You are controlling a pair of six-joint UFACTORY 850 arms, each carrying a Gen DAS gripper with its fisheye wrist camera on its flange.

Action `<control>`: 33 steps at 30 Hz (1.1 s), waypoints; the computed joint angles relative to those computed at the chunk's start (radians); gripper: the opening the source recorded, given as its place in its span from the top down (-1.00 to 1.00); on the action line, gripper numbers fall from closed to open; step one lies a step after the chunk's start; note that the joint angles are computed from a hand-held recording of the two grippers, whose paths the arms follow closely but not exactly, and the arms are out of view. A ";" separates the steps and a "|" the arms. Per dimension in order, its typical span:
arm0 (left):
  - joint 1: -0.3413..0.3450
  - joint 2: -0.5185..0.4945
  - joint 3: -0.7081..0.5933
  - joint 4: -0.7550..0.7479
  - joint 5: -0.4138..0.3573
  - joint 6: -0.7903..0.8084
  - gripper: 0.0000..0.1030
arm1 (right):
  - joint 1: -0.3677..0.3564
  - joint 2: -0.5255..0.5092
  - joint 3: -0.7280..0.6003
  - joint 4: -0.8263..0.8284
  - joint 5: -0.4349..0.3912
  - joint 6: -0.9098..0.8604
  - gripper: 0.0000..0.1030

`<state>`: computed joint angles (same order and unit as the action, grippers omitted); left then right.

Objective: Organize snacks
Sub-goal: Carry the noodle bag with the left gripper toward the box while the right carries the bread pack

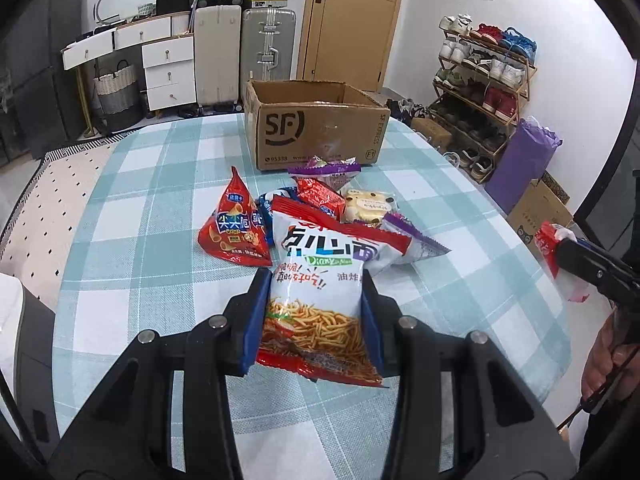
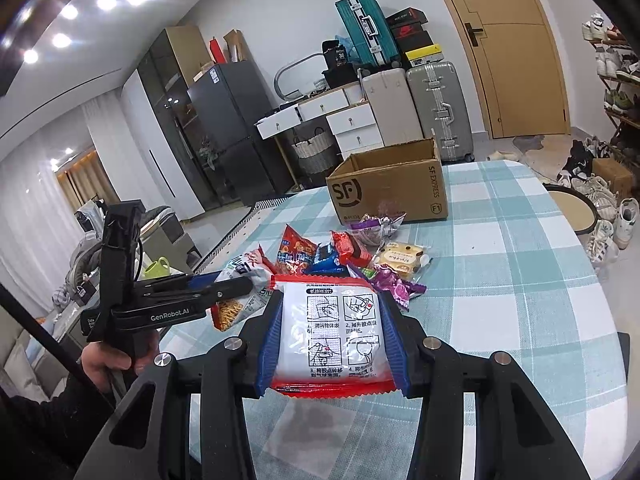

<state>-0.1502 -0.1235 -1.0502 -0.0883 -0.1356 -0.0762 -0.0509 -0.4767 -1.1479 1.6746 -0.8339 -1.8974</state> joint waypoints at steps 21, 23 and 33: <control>0.084 -0.085 -0.264 -0.352 -0.137 0.342 0.24 | 0.015 -0.127 -0.333 -0.095 -0.043 0.199 0.11; 0.085 -0.109 -0.309 -0.281 -0.156 0.278 0.24 | 0.020 -0.149 -0.385 -0.124 -0.039 0.233 0.11; 0.079 -0.244 -0.571 0.038 -0.238 -0.027 0.24 | 0.054 -0.277 -0.667 -0.254 -0.018 0.386 0.11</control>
